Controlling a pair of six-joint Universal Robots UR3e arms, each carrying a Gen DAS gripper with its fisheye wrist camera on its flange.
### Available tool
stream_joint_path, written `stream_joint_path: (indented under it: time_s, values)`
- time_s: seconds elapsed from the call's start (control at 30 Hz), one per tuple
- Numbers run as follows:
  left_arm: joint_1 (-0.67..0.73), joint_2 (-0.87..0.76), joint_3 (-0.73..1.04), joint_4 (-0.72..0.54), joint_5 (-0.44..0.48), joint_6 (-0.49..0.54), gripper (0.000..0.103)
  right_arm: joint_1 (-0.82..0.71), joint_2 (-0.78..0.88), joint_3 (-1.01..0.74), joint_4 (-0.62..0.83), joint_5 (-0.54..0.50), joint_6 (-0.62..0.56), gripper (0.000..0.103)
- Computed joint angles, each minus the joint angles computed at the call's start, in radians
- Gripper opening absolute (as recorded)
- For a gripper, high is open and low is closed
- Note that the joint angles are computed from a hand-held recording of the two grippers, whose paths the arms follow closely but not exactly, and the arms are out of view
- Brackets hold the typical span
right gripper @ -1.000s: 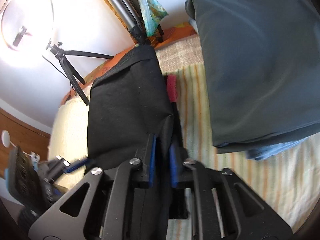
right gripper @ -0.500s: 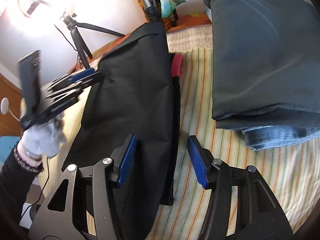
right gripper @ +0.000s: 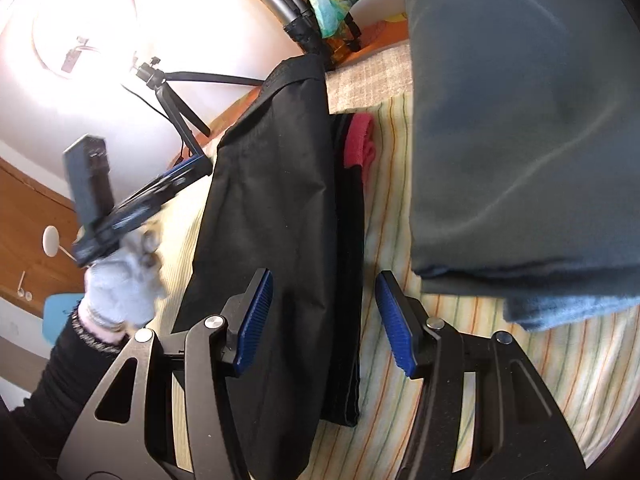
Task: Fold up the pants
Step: 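Grasp the folded black trousers' edge with the left tool, then lift the folded trousers with the left tool and carry them onto the clothes stack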
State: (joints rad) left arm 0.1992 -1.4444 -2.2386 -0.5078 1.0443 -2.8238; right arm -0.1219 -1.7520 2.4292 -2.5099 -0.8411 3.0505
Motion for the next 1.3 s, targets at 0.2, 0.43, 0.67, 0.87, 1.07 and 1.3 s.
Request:
stream_joint_path:
  time_s: [0.2, 0.43, 0.67, 0.87, 1.07, 1.3]
  values:
    - [0.087, 0.325, -0.095, -0.367, -0.077, 0.135, 0.062, 0.068, 0.039, -0.021, -0.050, -0.016, 0.003, 0.052]
    - [0.050, 0.389, -0.165, -0.435, -0.054, 0.140, 0.062, 0.094, 0.045, -0.026, -0.058, -0.037, 0.002, 0.041]
    - [0.016, 0.271, -0.178, -0.305, -0.045, 0.048, 0.063, 0.128, 0.104, -0.039, -0.155, -0.038, 0.076, 0.055]
    - [0.021, 0.223, -0.184, -0.252, -0.104, 0.013, 0.040, 0.141, 0.110, -0.034, -0.206, -0.054, 0.118, 0.021]
    - [0.034, 0.280, -0.199, -0.246, -0.090, 0.043, 0.012, 0.212, 0.082, -0.074, -0.221, -0.137, 0.169, 0.013]
    - [0.042, 0.367, -0.184, -0.302, -0.108, 0.077, 0.007, 0.294, 0.029, -0.136, -0.190, -0.224, 0.198, 0.011]
